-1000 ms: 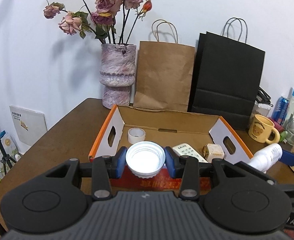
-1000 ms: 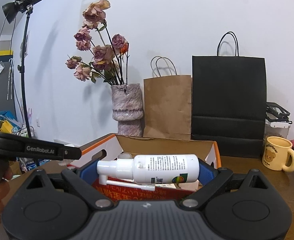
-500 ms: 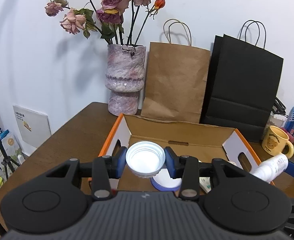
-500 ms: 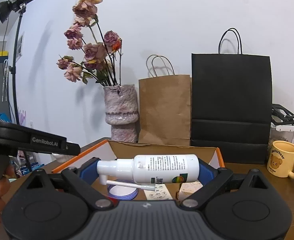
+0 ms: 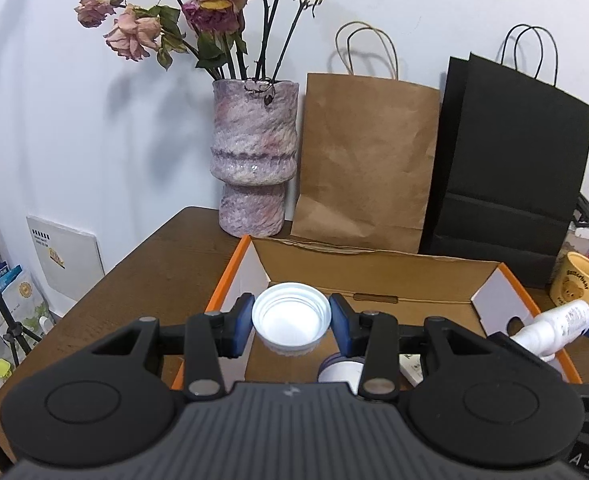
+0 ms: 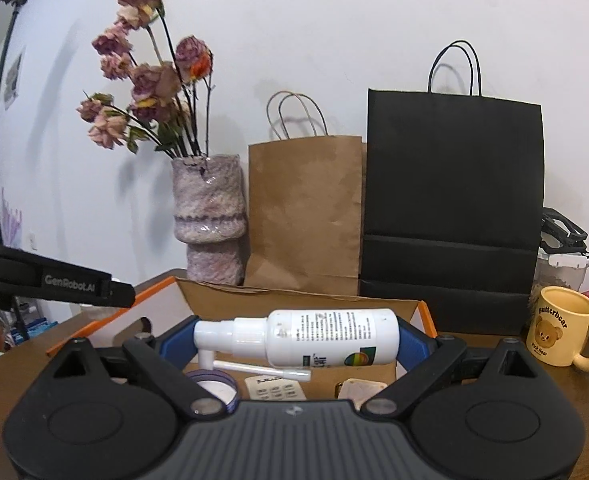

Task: Organize rigid objects
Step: 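Carry the white cap and spray bottle over the red box, then release the white cap from the left tool while the right tool drops the spray bottle, then withdraw both open tools from the box toward the remaining caps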

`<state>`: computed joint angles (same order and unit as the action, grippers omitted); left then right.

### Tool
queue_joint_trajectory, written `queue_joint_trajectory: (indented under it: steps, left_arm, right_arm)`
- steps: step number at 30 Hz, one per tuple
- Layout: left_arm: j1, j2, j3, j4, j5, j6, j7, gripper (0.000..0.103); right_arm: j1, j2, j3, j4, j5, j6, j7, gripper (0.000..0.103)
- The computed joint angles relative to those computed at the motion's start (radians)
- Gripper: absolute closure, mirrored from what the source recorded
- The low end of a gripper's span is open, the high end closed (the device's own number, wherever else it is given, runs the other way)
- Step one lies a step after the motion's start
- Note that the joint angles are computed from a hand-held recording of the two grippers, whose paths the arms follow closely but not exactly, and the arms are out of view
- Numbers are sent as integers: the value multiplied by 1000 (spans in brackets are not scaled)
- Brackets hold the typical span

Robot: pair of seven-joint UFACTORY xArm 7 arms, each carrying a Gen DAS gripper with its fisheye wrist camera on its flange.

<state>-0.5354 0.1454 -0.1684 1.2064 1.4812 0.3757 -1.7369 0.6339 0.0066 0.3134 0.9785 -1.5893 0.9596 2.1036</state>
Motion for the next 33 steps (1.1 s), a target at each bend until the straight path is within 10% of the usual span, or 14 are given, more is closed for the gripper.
queue_joint_trajectory:
  steps: [16,21,33]
  left_arm:
    - [-35,93,45,80,-39,16,104,61]
    - [-55,87,49,79,12,64,66,0]
    - [-50,80,30,76,27,83,55,0]
  right_arm:
    - [-9,58,-35,59,65,-31,-105,6]
    - [-5,62,-40,67,108,-20,-131,0]
    - [-1,60,-41,64,125,4,-133,0]
